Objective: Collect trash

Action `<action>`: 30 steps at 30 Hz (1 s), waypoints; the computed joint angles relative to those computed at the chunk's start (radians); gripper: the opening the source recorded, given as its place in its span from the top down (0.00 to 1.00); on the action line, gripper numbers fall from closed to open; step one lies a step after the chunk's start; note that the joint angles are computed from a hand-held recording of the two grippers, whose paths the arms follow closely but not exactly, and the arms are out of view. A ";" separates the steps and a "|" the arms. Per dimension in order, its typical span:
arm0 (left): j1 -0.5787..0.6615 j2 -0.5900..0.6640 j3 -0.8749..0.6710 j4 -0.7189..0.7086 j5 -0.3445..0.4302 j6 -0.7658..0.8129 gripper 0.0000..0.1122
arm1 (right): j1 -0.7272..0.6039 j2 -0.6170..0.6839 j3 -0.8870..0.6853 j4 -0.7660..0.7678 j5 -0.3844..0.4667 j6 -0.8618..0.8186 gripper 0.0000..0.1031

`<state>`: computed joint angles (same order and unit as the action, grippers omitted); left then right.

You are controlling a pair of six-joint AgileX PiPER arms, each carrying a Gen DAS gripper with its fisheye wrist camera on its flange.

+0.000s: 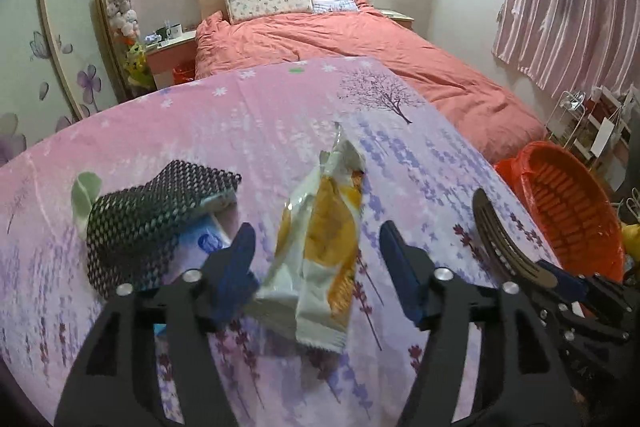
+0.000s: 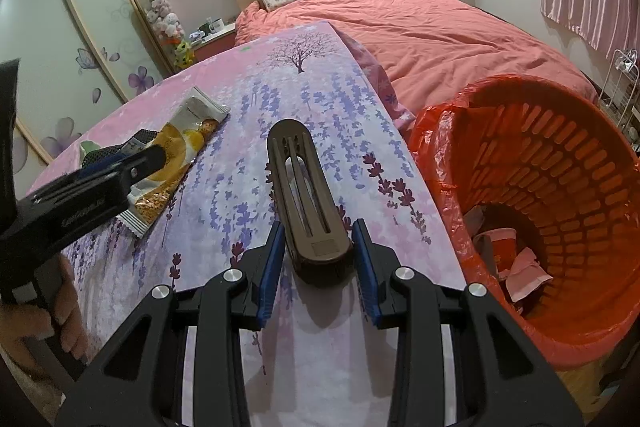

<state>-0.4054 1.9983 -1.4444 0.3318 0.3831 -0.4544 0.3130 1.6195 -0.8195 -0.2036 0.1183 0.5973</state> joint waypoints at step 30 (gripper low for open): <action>0.060 -0.153 0.287 -0.093 -0.074 0.076 0.61 | 0.066 0.077 -0.121 -0.220 0.081 0.209 0.59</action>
